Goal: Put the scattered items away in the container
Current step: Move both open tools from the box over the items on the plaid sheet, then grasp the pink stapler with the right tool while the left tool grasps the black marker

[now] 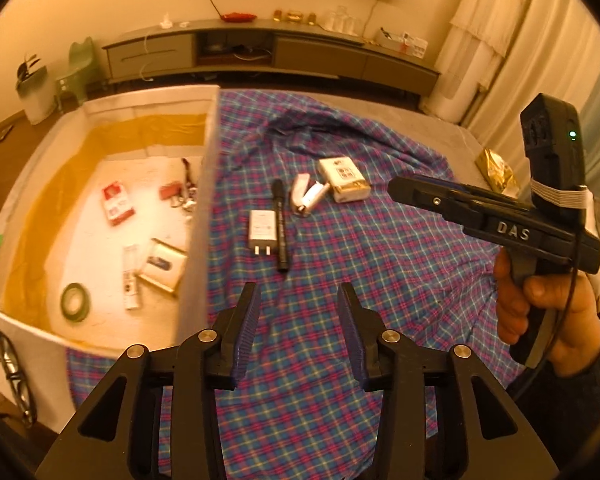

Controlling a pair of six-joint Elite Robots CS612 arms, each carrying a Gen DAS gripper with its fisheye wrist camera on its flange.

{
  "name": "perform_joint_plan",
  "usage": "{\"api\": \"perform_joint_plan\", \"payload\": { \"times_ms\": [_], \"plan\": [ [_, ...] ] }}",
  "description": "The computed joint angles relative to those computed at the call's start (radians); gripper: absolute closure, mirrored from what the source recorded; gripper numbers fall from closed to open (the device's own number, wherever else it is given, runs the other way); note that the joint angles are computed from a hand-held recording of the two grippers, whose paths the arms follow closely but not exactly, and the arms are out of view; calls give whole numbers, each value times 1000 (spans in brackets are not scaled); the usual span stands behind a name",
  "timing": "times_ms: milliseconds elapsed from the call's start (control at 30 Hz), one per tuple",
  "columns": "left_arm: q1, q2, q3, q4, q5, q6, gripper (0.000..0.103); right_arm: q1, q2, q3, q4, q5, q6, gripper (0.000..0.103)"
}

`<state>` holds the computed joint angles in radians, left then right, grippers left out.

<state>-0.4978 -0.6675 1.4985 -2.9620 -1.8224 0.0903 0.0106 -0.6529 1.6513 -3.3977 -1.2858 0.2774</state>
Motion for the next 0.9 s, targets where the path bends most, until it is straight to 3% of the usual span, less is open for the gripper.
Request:
{"api": "perform_joint_plan", "payload": {
  "times_ms": [167,433,633,700,767,900],
  "plan": [
    [-16,44,-58,50,17,-34,59,-5,27,-26,68,-25,-1,44],
    [-32,127,-162,115,48,-68,59,-12,68,-104,184,29,-7,44],
    [-24,173,-217,142,32,-131,59,3,103,-208,285,1,-114,44],
    [-19,186,-230,139,18,-155,59,13,121,-250,325,-31,-173,46],
    [-13,199,-245,135,-3,-180,59,20,143,-288,349,-57,-216,57],
    [-14,213,-256,105,-25,-172,59,5,176,-315,334,-8,-215,60]
  ]
}}
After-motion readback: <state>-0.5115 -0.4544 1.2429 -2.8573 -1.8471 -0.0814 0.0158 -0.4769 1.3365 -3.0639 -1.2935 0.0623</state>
